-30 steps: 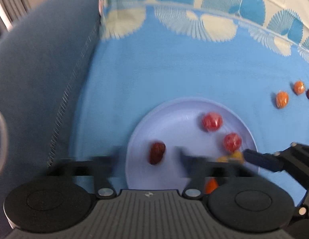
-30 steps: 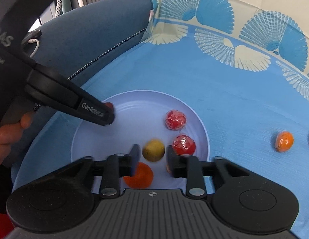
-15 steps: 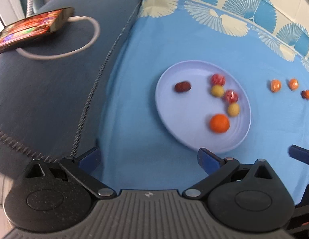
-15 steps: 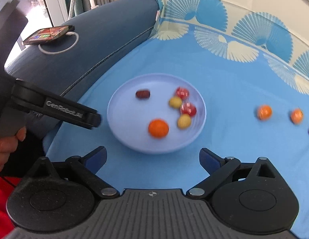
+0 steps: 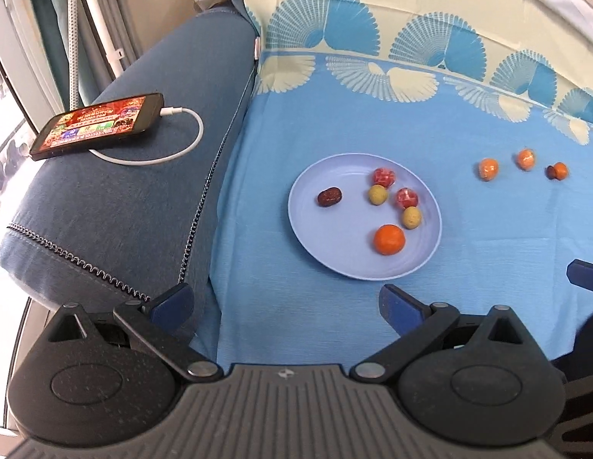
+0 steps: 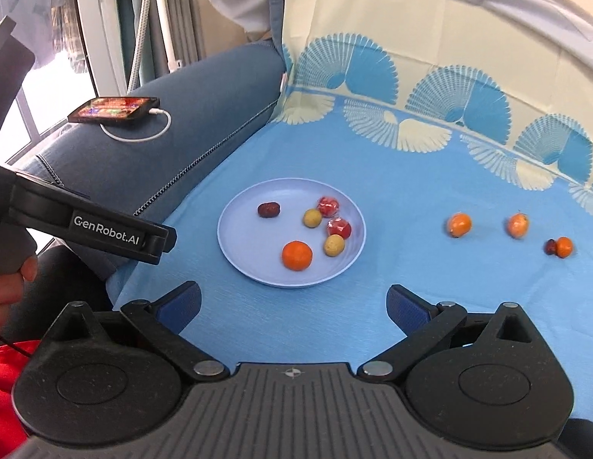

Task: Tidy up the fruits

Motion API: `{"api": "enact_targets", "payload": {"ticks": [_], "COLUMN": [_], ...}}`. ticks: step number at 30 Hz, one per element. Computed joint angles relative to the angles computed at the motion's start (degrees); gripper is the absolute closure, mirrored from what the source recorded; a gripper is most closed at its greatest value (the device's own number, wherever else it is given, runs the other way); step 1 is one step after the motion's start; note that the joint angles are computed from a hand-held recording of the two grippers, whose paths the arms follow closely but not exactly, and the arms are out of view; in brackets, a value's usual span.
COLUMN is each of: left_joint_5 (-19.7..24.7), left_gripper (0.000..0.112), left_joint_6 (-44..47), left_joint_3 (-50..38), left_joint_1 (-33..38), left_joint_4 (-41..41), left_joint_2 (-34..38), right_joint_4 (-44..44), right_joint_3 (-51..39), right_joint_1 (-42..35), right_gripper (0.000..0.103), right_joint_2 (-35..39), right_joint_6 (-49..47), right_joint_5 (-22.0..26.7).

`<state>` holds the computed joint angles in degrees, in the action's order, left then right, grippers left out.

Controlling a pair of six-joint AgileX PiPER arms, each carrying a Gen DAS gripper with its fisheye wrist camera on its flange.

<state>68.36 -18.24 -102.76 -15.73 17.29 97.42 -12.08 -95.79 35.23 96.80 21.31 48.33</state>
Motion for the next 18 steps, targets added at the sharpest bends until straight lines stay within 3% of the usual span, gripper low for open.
{"api": "enact_targets", "payload": {"ticks": [7, 18], "left_joint_5": [-0.1, -0.2], "left_gripper": [0.01, 0.01], "left_joint_6": [-1.4, -1.7], "left_joint_3": [2.8, 3.9], "left_joint_1": [-2.3, -3.0], "left_joint_4": [2.1, 2.9], "left_joint_2": [-3.5, -5.2], "right_joint_4": [-4.3, -5.5], "right_joint_3": [5.0, 6.0], "right_joint_1": [1.5, 2.5], "right_gripper": [0.001, 0.001], "right_joint_2": [-4.7, -5.9], "right_joint_6": [4.7, 5.6], "right_joint_5": [-2.8, -3.3]}}
